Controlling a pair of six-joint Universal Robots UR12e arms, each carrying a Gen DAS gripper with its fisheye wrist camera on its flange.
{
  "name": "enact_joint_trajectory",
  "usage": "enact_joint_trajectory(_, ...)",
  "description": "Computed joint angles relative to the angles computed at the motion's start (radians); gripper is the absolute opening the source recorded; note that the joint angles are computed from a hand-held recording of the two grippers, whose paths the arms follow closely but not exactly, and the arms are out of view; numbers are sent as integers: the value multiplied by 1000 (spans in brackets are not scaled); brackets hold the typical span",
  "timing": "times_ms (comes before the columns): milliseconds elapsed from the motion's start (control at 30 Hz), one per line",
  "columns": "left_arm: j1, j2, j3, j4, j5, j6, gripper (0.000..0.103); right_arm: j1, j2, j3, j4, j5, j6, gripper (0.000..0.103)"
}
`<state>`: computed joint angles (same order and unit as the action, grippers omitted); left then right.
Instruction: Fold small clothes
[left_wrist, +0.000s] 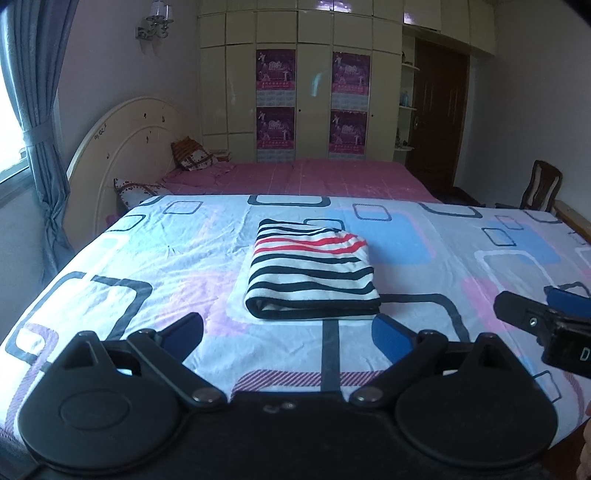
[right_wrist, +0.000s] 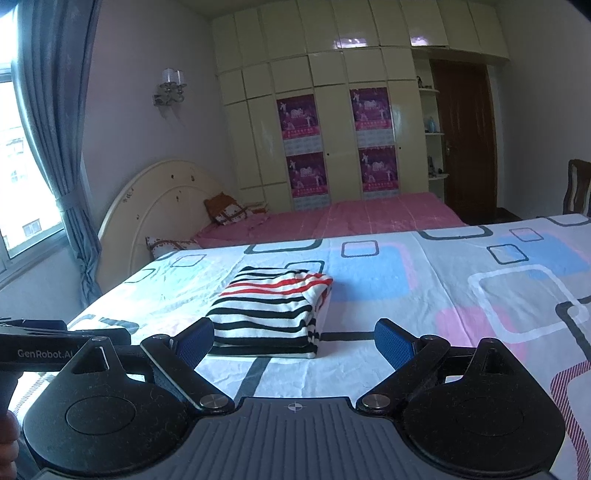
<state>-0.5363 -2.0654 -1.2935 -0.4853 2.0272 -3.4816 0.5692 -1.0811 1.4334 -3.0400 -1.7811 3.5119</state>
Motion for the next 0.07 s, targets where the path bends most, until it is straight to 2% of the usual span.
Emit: enact_joint_trajectory(67, 2, -13, 20, -22, 12, 12, 103, -4, 5, -5, 13, -1, 9, 93)
